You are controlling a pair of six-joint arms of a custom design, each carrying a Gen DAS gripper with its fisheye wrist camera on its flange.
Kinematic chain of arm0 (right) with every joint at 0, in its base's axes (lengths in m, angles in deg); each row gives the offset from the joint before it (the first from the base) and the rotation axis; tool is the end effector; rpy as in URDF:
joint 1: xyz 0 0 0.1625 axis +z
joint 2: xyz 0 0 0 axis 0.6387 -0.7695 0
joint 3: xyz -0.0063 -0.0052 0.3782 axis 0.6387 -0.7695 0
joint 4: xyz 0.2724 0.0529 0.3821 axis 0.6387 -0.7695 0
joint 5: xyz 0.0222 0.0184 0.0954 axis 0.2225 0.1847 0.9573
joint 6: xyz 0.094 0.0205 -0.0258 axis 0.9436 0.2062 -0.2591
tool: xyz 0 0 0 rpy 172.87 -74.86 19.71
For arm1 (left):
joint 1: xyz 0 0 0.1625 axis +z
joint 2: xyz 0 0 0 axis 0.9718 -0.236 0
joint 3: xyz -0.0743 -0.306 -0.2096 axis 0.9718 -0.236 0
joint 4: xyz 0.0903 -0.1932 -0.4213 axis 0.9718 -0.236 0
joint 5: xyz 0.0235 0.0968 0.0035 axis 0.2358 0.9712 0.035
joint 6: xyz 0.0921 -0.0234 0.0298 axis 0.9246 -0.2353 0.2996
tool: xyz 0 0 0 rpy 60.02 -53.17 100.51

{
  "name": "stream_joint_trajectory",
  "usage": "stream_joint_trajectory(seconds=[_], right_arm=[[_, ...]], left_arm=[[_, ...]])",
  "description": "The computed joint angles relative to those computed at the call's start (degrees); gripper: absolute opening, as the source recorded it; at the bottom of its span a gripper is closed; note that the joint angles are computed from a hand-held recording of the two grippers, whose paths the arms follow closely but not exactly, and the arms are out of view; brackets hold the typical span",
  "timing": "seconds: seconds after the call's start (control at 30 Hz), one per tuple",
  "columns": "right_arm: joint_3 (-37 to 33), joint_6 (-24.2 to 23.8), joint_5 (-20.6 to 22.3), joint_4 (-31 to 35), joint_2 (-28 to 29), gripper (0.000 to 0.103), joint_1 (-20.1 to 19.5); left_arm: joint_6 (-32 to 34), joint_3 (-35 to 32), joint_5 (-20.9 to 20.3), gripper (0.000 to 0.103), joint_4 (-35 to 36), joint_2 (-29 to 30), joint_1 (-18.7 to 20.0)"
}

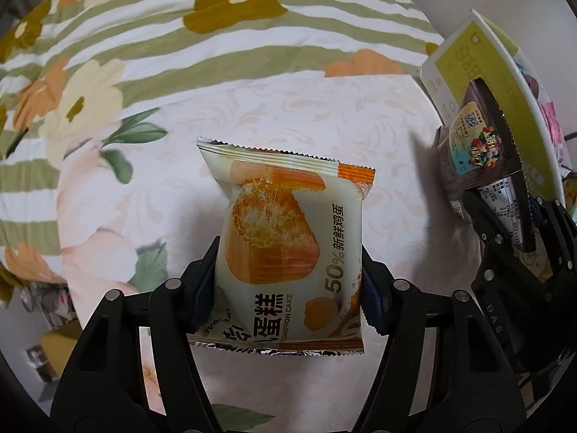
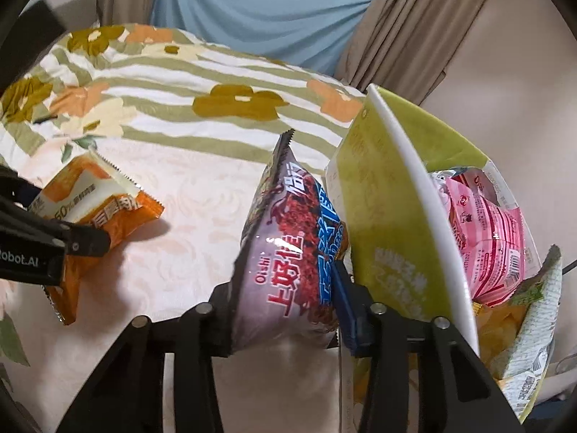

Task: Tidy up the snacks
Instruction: 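Grasp yellow cake bag with left tool while right tool grasps red-blue chip bag, then lift both held bags and carry them over the green box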

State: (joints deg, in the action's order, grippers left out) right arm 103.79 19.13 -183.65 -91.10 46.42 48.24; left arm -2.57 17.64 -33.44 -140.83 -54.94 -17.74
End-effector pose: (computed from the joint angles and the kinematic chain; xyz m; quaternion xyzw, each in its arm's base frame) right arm 0.0541 -0.8140 0.2223 0.3730 -0.8077 0.1942 0.4134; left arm -0.2671 -0.8145 -0.0182 -0.0400 0.9410 -0.1634 0.2937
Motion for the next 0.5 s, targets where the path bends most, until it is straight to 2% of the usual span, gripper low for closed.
stream_joint_trajectory(seconds=[0.5], right_arm=[[2.7,11.1,6.1,7.9,-7.5,0.038,1.9]], left_arm=[[2.8,7.7,4.4,0.063,-6.8,-7.1,-4.9]])
